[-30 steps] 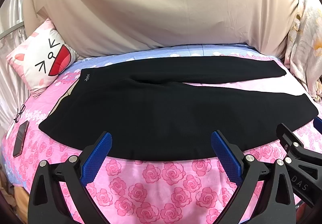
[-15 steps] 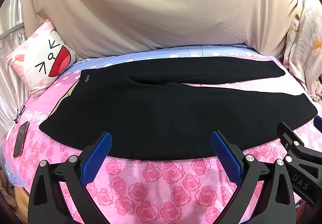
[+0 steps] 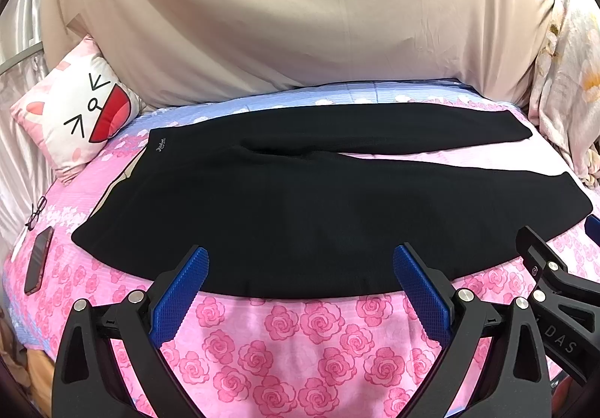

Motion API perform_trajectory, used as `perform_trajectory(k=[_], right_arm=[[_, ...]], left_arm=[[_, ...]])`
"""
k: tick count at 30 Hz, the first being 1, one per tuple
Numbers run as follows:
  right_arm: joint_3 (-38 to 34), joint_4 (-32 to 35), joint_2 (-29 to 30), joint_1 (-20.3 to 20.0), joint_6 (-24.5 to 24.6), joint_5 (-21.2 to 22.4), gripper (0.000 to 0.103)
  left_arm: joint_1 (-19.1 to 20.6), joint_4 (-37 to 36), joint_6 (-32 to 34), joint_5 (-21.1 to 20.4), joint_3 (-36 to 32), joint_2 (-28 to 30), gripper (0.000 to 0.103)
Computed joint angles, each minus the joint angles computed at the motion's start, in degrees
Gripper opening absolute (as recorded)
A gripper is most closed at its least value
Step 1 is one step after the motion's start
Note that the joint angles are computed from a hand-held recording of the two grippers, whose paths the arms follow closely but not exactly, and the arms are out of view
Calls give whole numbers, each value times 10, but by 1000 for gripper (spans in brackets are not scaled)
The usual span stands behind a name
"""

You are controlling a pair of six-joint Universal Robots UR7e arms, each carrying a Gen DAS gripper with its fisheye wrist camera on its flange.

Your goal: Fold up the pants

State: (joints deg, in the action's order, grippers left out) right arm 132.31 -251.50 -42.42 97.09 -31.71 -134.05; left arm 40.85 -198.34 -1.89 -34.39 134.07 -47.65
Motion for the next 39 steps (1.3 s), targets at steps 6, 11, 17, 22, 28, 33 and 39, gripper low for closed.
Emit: perform_trajectory(k=[6,11,17,22,28,33,39], right_arm=[[-3,7,0,-8,3,6,98],[-4,19,-3,-20,10,13,98],[0,33,-27,-46,1,57,98],[-8,201,-168,-146,11,215,98],[-193,493,-248,-247,33,312,98],[-407,645,-180,-271,24,252,98],[-581,803,-107,-291,14,232,98]], left_arm=[[4,5,3,-1,-9,7,97],[9,12,3,-2,-20,19,97],[30,30,17,-25,-46,21,97],[90,79,36,-85,-110,-9,97],[156,69,131,-59,-252,19,97],[213,165,111,-82,-384,41,97],[253,152,161,-89,-507,96,97]])
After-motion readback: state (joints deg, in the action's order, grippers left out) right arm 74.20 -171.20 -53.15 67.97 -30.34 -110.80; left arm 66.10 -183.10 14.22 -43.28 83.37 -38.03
